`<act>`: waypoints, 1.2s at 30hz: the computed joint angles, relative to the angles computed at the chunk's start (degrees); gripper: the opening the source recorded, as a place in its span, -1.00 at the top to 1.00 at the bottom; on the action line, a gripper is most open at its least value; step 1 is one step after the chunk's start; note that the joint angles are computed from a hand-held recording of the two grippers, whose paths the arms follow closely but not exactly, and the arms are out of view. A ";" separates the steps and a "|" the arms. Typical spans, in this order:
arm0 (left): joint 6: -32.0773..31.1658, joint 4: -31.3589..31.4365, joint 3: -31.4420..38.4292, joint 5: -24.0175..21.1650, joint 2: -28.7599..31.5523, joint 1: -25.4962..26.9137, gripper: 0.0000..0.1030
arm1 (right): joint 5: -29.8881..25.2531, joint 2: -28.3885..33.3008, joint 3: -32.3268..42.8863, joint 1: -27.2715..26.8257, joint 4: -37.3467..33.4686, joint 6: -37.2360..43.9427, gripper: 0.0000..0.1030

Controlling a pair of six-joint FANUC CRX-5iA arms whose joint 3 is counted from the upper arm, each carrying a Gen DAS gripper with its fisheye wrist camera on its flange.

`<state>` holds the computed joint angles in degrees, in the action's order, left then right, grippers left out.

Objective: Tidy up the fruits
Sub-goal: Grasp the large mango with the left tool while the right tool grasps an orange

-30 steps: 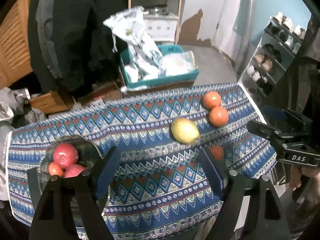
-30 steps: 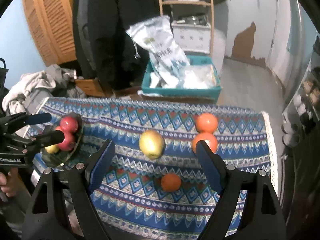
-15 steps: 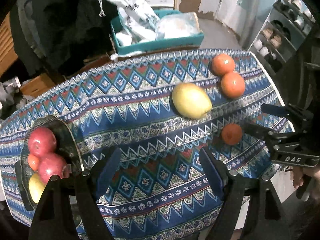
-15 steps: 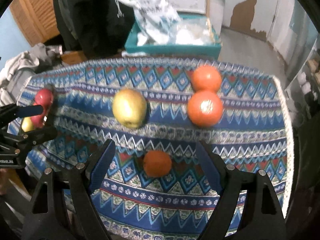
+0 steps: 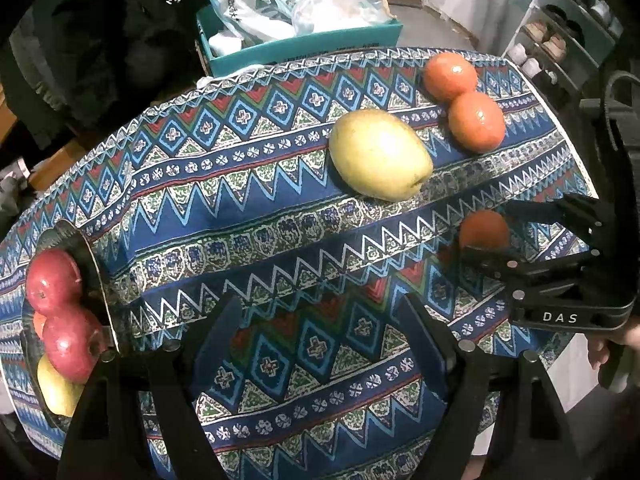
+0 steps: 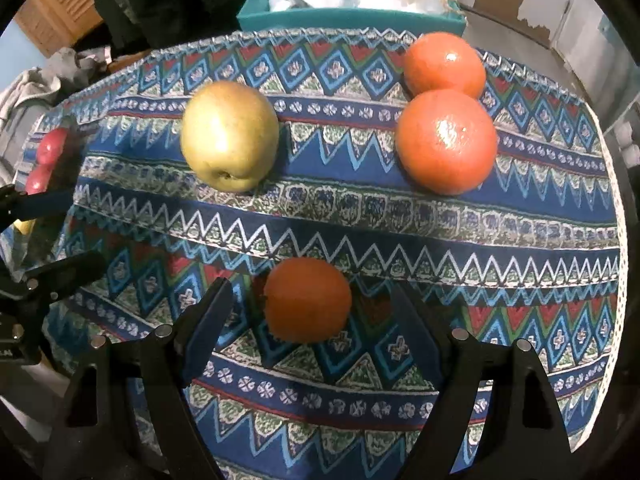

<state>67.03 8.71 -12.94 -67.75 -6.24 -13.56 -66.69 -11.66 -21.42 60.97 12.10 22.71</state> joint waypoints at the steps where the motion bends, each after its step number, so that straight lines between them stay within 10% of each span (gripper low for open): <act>1: 0.14 -0.17 -0.02 0.11 0.08 -0.08 -0.59 | 0.23 0.26 0.08 -0.22 -0.46 0.28 -0.54; 9: 0.43 1.18 0.62 0.30 1.48 0.53 -0.59 | 1.46 1.13 0.51 -1.30 -2.93 2.20 0.09; 36: 13.94 8.49 11.91 1.82 15.32 -4.39 -0.59 | 0.71 -6.36 -4.35 -3.16 7.96 -6.66 0.09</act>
